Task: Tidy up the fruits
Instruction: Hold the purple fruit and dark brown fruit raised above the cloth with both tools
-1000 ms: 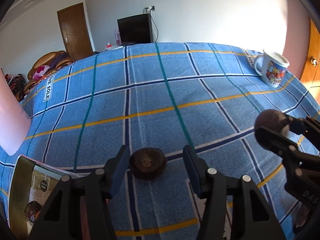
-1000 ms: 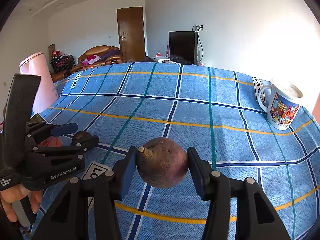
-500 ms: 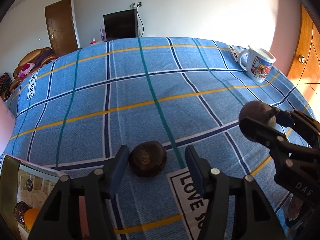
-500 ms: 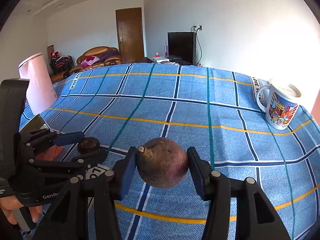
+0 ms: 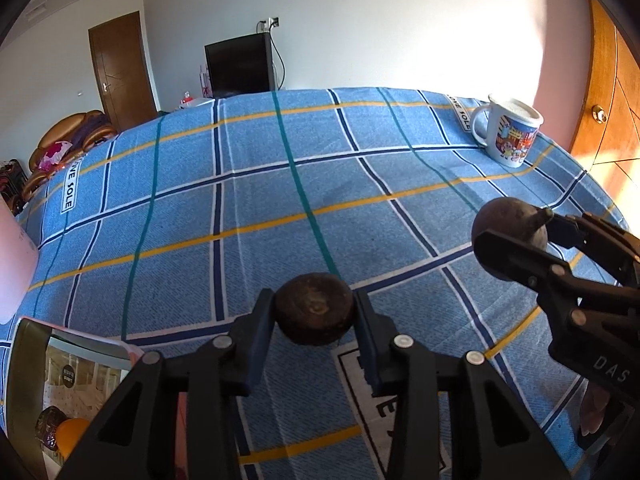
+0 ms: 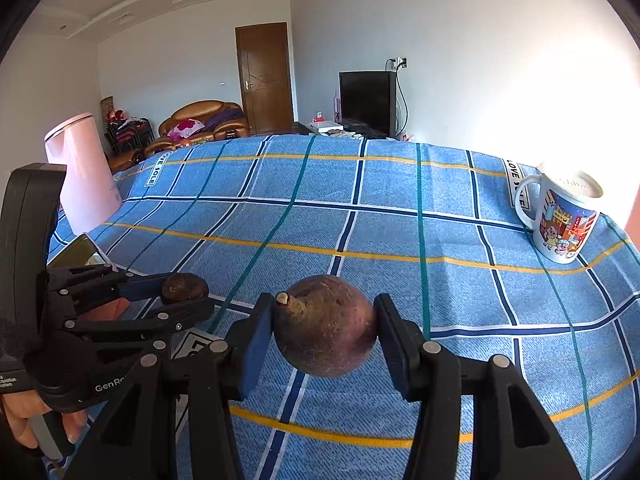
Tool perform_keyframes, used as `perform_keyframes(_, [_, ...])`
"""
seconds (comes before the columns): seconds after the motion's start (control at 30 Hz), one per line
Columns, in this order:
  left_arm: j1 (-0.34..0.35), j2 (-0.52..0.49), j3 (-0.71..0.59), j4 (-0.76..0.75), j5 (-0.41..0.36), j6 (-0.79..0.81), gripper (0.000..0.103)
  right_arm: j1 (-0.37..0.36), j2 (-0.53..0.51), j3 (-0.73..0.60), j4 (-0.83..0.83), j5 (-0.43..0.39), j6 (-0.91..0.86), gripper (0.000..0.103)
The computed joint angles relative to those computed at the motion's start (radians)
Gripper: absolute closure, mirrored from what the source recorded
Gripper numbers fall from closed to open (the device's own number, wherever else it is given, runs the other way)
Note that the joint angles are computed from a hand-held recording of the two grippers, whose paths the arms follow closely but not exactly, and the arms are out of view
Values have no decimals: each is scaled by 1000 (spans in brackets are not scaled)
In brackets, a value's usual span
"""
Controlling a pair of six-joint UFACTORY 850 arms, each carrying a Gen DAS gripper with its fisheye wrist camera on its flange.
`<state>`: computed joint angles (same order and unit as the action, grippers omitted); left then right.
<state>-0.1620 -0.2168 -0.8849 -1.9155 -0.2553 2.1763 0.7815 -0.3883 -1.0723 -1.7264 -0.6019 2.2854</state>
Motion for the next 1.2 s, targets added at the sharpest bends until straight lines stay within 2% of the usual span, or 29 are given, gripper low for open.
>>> perform_keyframes(0.13, [4, 29, 33, -228, -26, 224, 63, 10, 9, 14, -46, -25, 43, 50])
perform_keyframes(0.37, [5, 63, 76, -476, -83, 471, 62, 26, 24, 36, -110, -70, 100, 50])
perform_keyframes(0.8, [14, 108, 137, -676, -176, 654, 62, 50, 39, 67, -174, -146, 164, 50])
perform_keyframes(1.2, [31, 131, 168, -713, -237, 672, 63, 70, 47, 87, -210, -215, 197, 50])
